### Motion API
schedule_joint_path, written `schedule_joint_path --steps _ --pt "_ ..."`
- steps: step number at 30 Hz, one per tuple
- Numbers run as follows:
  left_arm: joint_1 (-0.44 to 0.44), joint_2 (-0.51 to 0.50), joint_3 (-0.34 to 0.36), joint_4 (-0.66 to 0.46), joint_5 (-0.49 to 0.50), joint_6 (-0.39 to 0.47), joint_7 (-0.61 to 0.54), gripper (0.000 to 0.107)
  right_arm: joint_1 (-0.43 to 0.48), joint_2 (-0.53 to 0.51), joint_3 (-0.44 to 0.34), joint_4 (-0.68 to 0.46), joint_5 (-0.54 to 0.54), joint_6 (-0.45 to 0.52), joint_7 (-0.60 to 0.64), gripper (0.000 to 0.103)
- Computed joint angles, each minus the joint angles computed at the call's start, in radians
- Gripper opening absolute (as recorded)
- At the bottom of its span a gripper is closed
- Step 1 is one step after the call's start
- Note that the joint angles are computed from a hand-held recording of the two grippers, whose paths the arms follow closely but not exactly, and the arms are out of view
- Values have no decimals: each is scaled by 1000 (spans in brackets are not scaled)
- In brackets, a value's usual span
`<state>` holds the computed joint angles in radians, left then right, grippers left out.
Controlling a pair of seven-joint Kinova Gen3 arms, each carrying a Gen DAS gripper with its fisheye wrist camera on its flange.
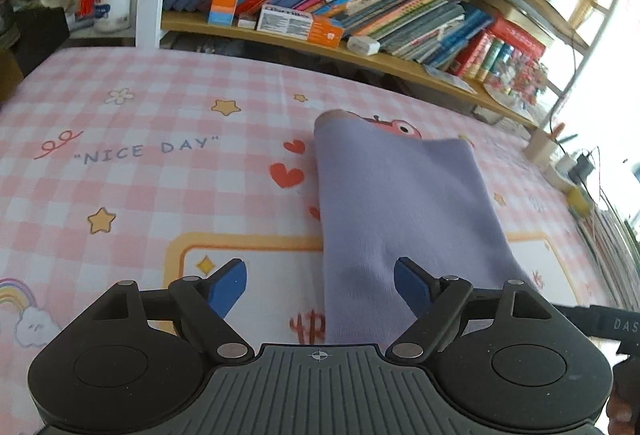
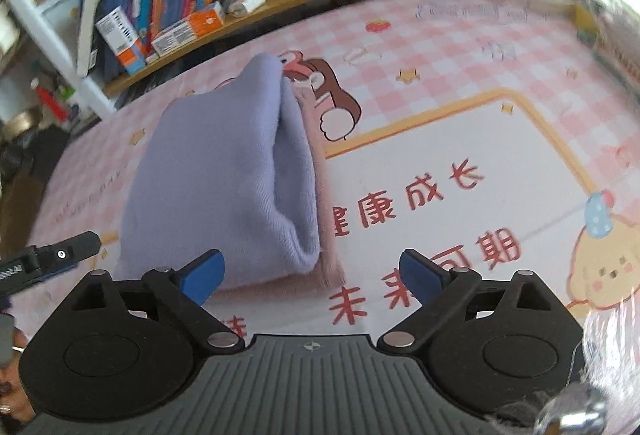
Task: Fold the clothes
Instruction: 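Pinch the folded sweater edge with the left gripper while the right gripper pinches the fold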
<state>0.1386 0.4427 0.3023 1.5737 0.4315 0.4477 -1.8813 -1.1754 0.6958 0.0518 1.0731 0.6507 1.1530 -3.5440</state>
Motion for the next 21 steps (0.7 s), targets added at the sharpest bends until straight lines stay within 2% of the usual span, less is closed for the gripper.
schedule_joint_path --steps 4,9,13,16,19,21 --pt "1 43 -3 -62 8 50 24 84 56 -41 -10 95 -22 -150 -54 94" --pt "8 92 -14 -115 23 95 65 82 117 -69 -18 168 -53 -304 -41 91" --pt "9 128 -14 -157 26 131 90 81 148 -87 -7 229 -73 -430 -37 79" --pt "-15 161 13 -182 64 155 83 80 158 -93 4 251 -85 -482 -17 67" --pt "-40 192 38 -199 113 173 70 75 169 -92 9 254 -102 -507 24 63" --pt "-62 212 59 -203 159 179 62 65 173 -94 17 265 -110 -532 40 59"
